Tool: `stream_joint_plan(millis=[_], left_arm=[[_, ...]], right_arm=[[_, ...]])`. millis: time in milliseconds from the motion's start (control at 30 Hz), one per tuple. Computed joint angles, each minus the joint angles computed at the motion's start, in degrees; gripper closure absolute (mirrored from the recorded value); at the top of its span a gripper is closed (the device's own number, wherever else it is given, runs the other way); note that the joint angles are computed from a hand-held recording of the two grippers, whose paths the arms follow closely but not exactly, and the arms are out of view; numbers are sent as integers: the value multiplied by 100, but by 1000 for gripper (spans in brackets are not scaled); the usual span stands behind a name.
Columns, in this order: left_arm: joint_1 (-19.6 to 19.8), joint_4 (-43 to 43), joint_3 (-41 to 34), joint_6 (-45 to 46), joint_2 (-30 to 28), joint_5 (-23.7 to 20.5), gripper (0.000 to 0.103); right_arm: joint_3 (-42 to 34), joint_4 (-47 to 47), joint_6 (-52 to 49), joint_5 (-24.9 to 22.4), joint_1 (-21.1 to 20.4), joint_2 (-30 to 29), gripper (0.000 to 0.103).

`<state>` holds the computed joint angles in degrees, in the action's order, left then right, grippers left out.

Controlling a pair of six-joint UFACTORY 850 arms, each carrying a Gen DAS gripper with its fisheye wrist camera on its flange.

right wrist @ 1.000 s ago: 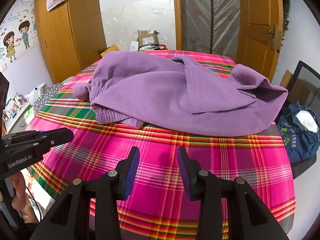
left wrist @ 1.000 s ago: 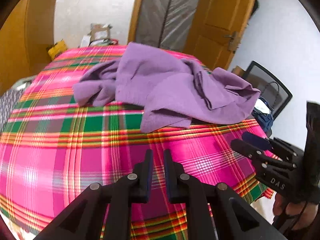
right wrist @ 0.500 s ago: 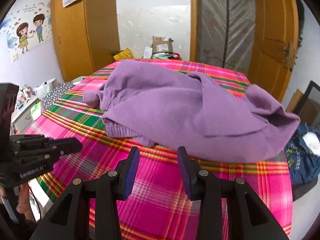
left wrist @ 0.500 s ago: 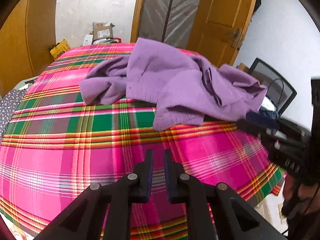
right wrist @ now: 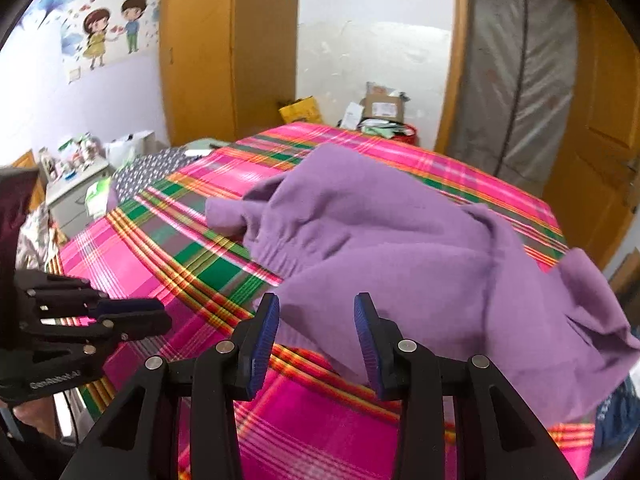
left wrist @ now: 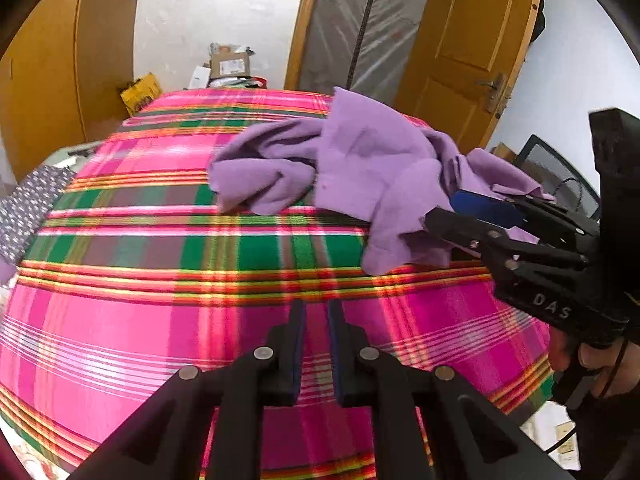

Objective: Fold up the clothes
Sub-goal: 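Reach the right gripper to the sweatshirt hem and close on it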

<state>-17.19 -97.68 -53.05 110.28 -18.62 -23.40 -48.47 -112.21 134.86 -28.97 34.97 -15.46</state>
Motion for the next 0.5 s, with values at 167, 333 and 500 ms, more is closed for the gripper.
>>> stream_joint_plan(millis=[167, 333, 500], left_arm=[[146, -26, -48, 65, -65, -106, 92], [288, 60, -125, -22, -144, -158, 92], [411, 168, -213, -235, -207, -148, 92]], right_arm=[[-414, 133, -612, 183, -41, -370, 63], [-820, 543, -1520, 311, -66, -705, 63], [-1368, 1559, -2998, 218, -76, -1195, 63]])
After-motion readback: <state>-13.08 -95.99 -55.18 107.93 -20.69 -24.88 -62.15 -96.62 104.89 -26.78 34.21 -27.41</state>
